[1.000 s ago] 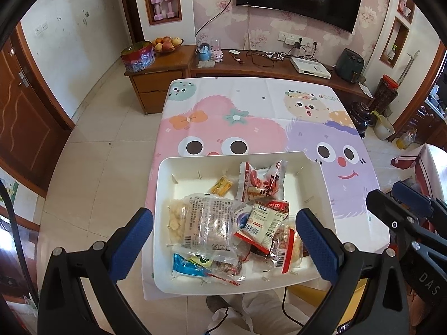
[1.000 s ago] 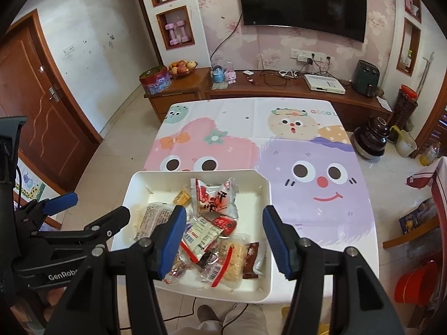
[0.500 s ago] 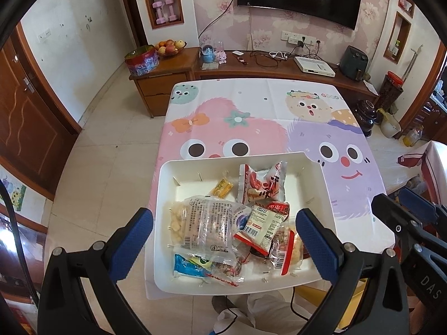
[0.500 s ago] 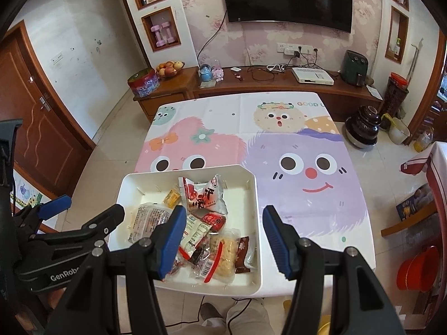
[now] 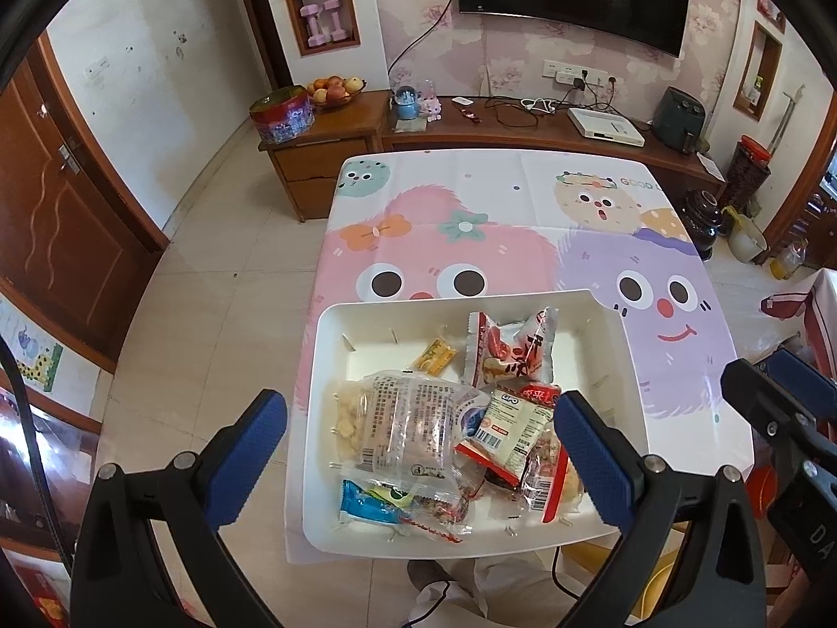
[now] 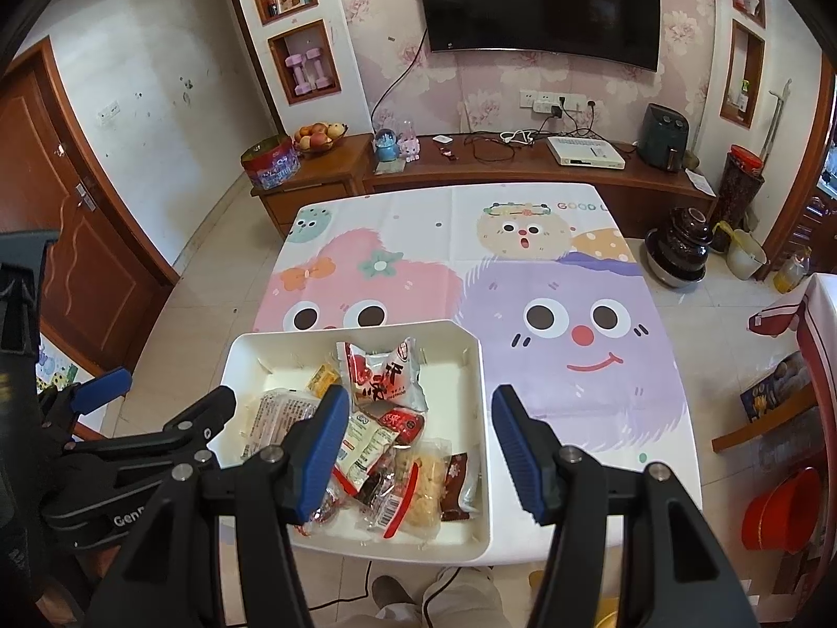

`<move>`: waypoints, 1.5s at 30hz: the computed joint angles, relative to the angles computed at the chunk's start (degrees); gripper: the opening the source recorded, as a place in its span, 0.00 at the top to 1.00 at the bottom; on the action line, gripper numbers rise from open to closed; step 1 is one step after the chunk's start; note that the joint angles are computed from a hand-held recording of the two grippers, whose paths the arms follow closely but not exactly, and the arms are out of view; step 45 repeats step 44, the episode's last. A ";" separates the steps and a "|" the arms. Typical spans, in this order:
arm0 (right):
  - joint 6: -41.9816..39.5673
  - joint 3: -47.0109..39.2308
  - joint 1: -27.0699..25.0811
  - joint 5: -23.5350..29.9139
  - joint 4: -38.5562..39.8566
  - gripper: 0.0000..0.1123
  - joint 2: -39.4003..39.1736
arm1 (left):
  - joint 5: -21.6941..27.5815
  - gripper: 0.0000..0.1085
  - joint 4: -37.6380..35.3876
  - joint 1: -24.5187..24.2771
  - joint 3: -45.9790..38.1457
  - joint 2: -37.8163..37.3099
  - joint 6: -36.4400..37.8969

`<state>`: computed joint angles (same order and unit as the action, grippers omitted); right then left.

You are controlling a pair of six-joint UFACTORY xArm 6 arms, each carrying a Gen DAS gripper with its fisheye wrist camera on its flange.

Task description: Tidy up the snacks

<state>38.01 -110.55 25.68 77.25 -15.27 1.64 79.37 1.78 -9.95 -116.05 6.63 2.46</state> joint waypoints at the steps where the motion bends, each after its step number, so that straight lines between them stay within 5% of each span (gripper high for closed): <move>1: 0.00 0.02 0.01 -0.02 -0.02 0.49 -0.03 | 0.28 0.06 0.15 -0.19 -0.32 0.18 -0.25; 45: 1.09 -0.69 1.46 1.68 -2.60 0.49 -1.12 | 0.26 0.06 0.04 -1.26 1.76 -1.43 -0.77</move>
